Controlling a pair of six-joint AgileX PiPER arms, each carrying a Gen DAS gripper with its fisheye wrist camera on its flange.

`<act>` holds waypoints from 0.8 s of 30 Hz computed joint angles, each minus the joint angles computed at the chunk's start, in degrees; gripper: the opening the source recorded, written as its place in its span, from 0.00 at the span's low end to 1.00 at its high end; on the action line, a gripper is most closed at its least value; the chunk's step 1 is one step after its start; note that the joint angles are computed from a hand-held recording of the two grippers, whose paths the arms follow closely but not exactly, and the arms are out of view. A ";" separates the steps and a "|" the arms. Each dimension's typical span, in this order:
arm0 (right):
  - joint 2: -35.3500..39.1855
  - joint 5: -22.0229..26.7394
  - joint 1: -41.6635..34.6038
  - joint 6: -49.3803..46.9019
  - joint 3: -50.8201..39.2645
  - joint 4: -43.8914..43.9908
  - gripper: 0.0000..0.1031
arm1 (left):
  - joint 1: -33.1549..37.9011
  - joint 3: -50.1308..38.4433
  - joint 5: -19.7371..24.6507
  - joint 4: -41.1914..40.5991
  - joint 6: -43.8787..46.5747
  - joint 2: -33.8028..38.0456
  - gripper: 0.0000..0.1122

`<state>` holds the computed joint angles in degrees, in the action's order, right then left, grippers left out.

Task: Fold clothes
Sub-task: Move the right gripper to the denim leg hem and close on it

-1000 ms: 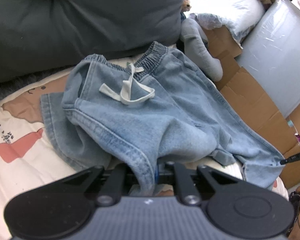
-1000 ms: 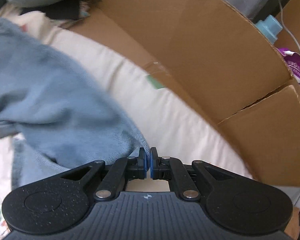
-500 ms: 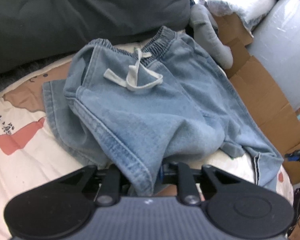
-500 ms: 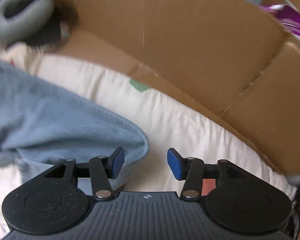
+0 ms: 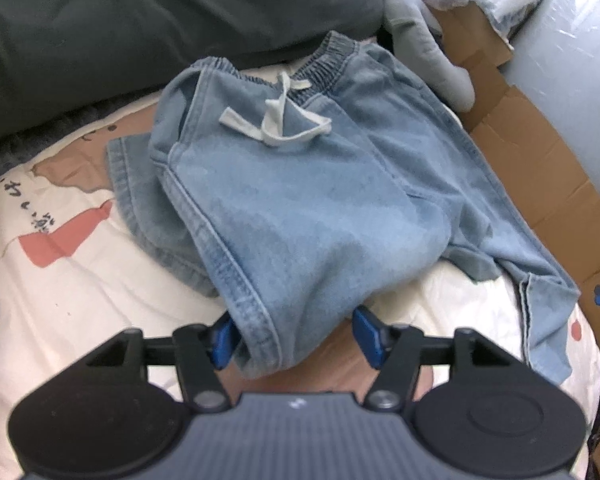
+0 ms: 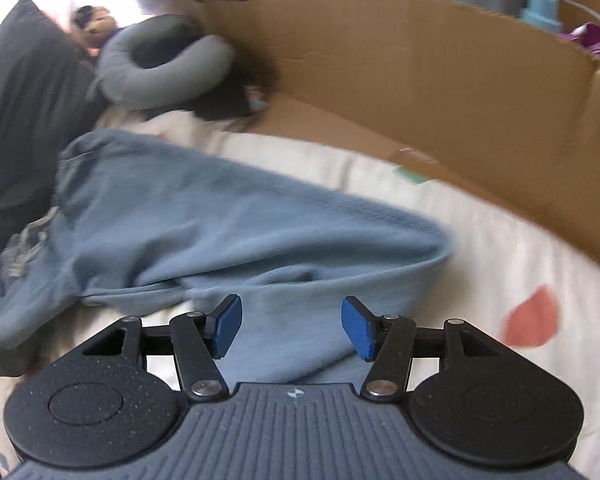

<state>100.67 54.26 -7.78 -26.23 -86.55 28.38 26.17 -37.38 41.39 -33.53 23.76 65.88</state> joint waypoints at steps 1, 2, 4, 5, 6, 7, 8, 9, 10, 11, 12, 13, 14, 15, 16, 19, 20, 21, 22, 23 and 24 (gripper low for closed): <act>-1.14 -2.12 1.59 -0.45 2.70 0.00 0.60 | -0.49 0.54 -0.72 -0.19 0.21 -0.08 0.56; -2.16 -4.20 3.24 -0.79 5.24 -0.03 0.60 | -1.05 1.08 -1.58 -0.23 0.34 -0.16 0.57; -3.95 -8.34 6.71 -1.18 9.94 -0.20 0.61 | -1.87 2.31 -3.08 -0.64 0.38 -0.37 0.59; -4.70 -10.38 8.52 -1.21 12.09 -0.36 0.61 | -2.26 2.93 -3.82 -0.89 0.39 -0.47 0.60; -5.25 -12.26 10.40 -0.88 13.98 -0.82 0.61 | -2.48 3.56 -4.31 -1.31 0.67 -0.50 0.60; -5.29 -13.57 12.30 0.38 15.29 -2.04 0.61 | -2.77 4.24 -4.84 -1.55 0.99 -0.49 0.60; -5.02 -14.63 13.91 1.46 16.25 -2.82 0.61 | -3.13 4.95 -5.44 -1.70 1.26 -0.45 0.60; -4.68 -15.61 15.11 1.89 17.12 -3.14 0.61 | -3.63 5.65 -6.20 -1.69 1.41 -0.47 0.60; -4.23 -16.81 16.56 2.69 17.88 -4.16 0.61 | -4.19 6.29 -7.04 -1.55 1.49 -0.49 0.60; -3.76 -18.23 17.99 3.65 18.64 -5.37 0.61 | -4.75 6.90 -7.89 -1.40 1.55 -0.48 0.60; -3.41 -20.30 19.32 5.22 19.53 -7.31 0.61 | -5.17 7.37 -8.57 -1.24 1.58 -0.46 0.60; -2.97 -21.96 20.51 7.71 20.14 -9.90 0.61 | -5.49 7.75 -9.16 -1.25 1.74 -0.46 0.60; -2.48 -23.39 21.53 10.19 20.69 -12.37 0.61 | -5.66 8.06 -9.56 -1.45 2.08 -0.54 0.60; -1.95 -24.33 22.06 11.88 21.16 -13.79 0.60 | -5.71 8.28 -9.81 -1.66 2.46 -0.63 0.60; -1.39 -25.12 22.60 13.58 21.51 -15.35 0.59 | -5.70 8.47 -9.97 -1.85 2.77 -0.69 0.60; 0.19 -26.20 23.86 17.14 21.76 -20.13 0.48 | -5.00 8.74 -9.61 -2.81 4.01 -0.84 0.60; 0.13 -26.49 23.75 17.20 22.02 -20.29 0.44 | -4.73 8.82 -9.46 -3.14 4.44 -0.88 0.60; 0.09 -26.68 23.51 16.87 22.24 -19.95 0.44 | -4.76 8.83 -9.48 -3.09 4.47 -0.82 0.60; 0.12 -26.44 22.94 15.62 22.13 -18.33 0.43 | -4.94 8.79 -9.58 -2.86 4.28 -0.70 0.60; 0.11 -26.32 22.66 15.09 22.08 -17.68 0.39 | -5.13 8.76 -9.67 -2.60 4.06 -0.60 0.60; 0.01 -26.14 22.40 14.60 22.09 -17.23 0.33 | -5.75 8.59 -9.97 -1.57 2.69 -0.45 0.60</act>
<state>100.68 28.12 14.62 -11.63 -64.46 11.16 20.42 -28.79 31.42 -35.10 26.44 65.42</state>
